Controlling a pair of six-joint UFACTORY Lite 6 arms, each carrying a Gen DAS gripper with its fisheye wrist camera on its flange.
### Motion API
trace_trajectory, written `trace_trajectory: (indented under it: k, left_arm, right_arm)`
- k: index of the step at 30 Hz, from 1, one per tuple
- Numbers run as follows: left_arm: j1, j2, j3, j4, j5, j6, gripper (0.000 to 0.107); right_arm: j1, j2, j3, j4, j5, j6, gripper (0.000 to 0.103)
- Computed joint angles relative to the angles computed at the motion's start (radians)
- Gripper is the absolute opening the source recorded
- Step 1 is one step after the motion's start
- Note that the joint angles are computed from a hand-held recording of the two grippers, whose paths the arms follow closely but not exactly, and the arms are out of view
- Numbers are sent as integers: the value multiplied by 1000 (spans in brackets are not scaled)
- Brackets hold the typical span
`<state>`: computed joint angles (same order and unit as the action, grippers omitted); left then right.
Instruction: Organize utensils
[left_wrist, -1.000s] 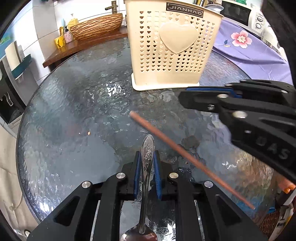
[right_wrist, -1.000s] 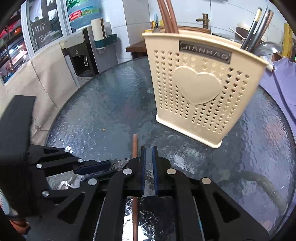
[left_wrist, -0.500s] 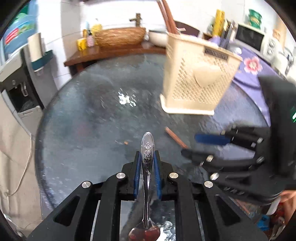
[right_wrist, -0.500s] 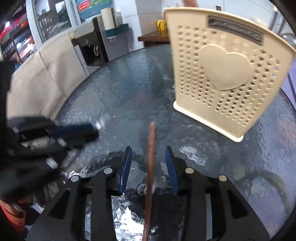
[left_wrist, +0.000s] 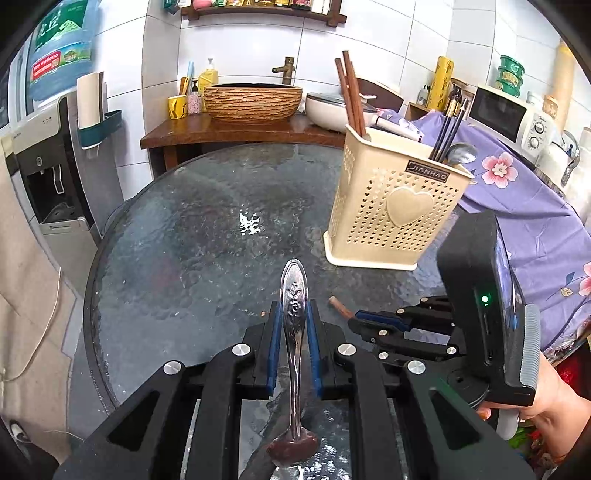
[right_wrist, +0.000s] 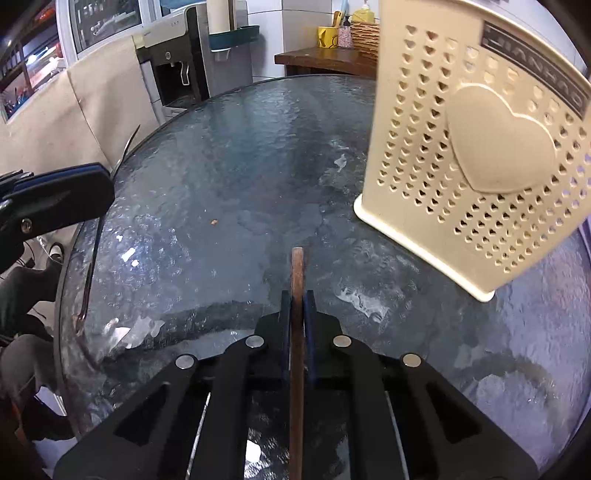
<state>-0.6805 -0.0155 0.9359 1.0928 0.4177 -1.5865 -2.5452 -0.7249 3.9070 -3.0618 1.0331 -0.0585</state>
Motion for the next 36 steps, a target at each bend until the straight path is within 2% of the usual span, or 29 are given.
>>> trace_trajectory:
  k: [4,8,9,10,11,14,17,20,24,26,27,28,30,33,36]
  left_arm:
    - [-13,-10,-2,40,-10,-43,13]
    - [-51,-11,13,130,-20,-147,13]
    - [-65,-5,23,150,-21,-174,13]
    - [-73,0,33,163,-24,-190,4]
    - [-82,6,45,176,-29,-199,1]
    - [-119,36,97,195,-9,-200,0]
    - [-154,82,152,193,35,-184,0]
    - [-156,118,188,164,50,-162,0]
    - [-166,150,207,122,132,-103,1]
    - [-152,153,193,91,109,-63,4]
    - [-148,160,186,77,97,-43,12]
    - [-151,167,184,71,93,-32,24]
    - [-165,191,173,68,79,-2,38]
    - [-224,253,168,98,85,49,39]
    - [-319,331,167,193,182,141,40]
  right_arm:
    - [-52,173,199,94,-91,-71,8]
    - [-126,432,421,221,-171,-170,8]
    - [-154,499,467,261,-176,-199,8]
    - [-172,541,494,282,-177,-215,8]
    - [-208,606,528,317,-172,-243,8]
    - [-299,746,592,408,-134,-307,8]
    - [-360,802,606,453,-82,-342,8]
    - [-374,809,627,440,-92,-340,8]
    - [-382,793,636,454,-113,-345,8]
    - [-371,775,627,455,-135,-339,8]
    - [-377,776,632,468,-139,-347,8]
    - [-380,777,628,475,-136,-349,8]
    - [-387,798,643,482,-135,-352,8]
    - [-410,818,656,499,-128,-364,8]
    - [-423,837,674,504,-120,-368,8]
